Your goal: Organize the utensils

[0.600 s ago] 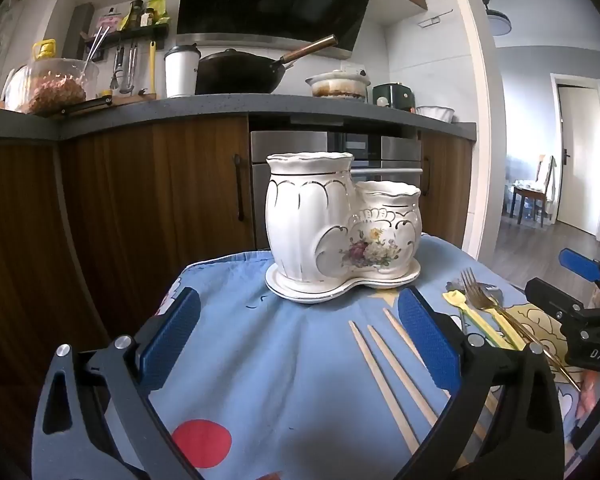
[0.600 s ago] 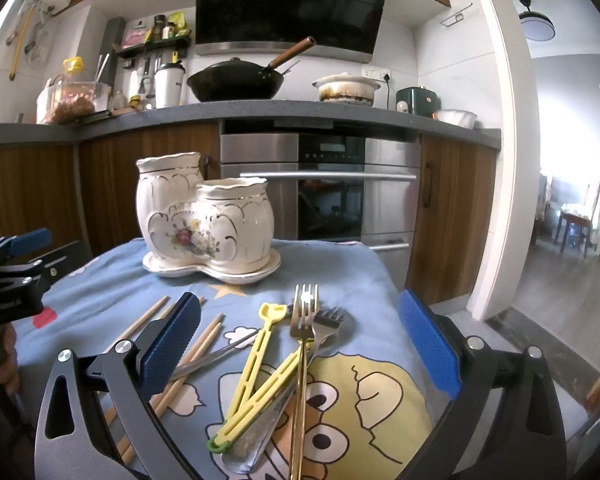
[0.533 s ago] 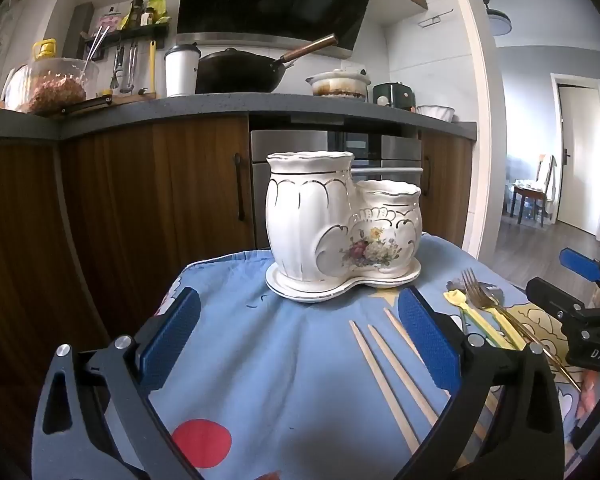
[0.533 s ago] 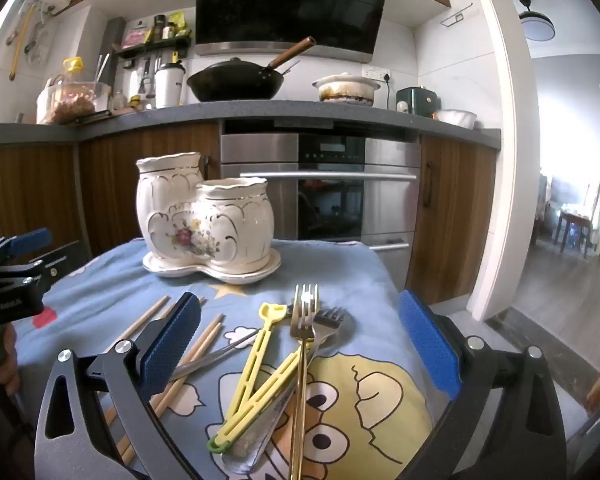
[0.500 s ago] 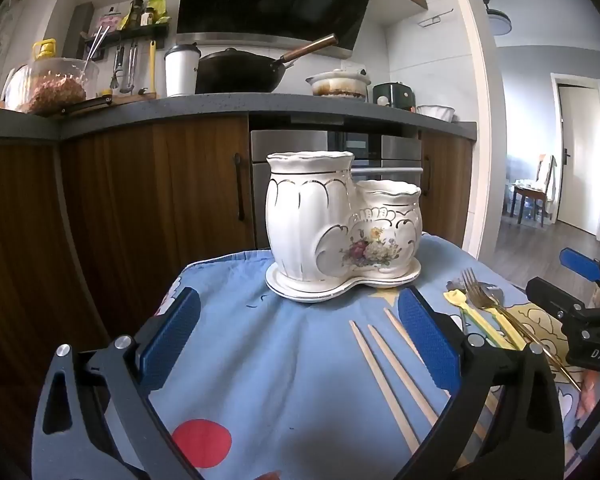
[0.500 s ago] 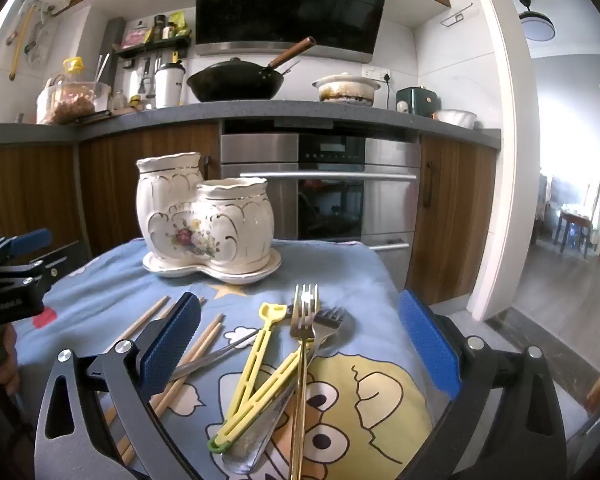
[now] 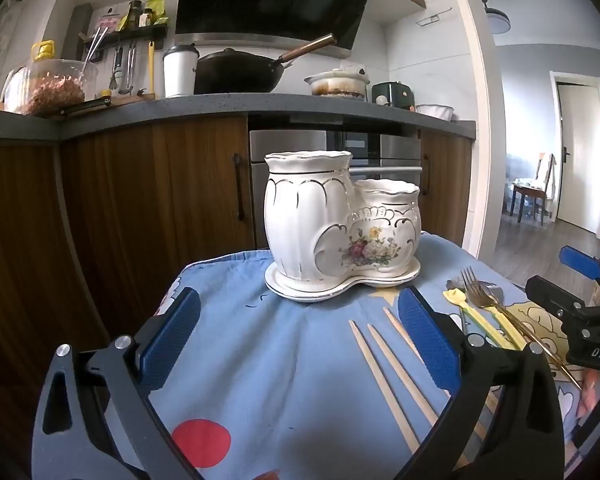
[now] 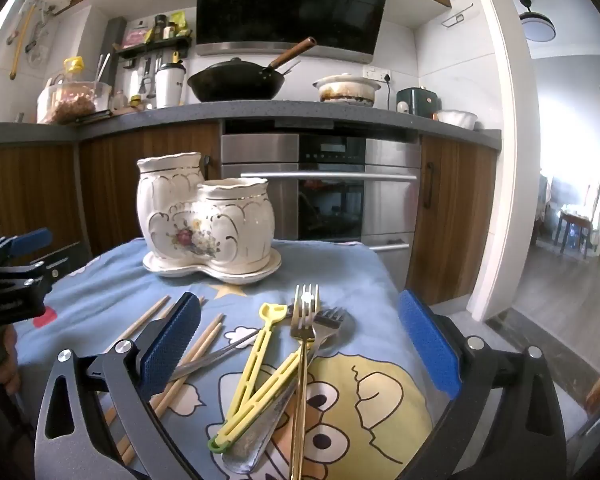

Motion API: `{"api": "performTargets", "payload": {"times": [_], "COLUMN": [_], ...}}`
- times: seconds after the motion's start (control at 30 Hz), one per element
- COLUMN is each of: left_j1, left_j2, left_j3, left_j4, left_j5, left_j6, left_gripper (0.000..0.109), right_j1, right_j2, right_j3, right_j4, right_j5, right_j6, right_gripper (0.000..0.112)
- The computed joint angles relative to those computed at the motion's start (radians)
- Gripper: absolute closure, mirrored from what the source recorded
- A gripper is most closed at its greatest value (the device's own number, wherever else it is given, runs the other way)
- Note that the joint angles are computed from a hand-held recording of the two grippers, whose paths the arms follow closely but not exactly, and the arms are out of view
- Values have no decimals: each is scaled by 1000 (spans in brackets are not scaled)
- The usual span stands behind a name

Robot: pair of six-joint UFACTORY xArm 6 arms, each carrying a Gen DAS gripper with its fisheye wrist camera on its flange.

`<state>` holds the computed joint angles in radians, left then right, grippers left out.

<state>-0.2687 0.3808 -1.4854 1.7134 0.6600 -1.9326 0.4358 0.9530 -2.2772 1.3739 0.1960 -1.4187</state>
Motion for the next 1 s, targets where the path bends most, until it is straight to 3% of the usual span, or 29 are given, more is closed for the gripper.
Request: {"api": "performTargets", "payload": {"times": [1.0], "left_j1": [1], "left_j2": [4], "left_j3": [-7], "left_j4": [-10], "left_j5": [1], "left_j6": [14], "left_gripper": [11], "right_j1": [1], "right_j2": [-3], "right_j3": [4], "right_j4": [10], "right_j5": [-1], "right_j6": [-10], "right_gripper": [14]}}
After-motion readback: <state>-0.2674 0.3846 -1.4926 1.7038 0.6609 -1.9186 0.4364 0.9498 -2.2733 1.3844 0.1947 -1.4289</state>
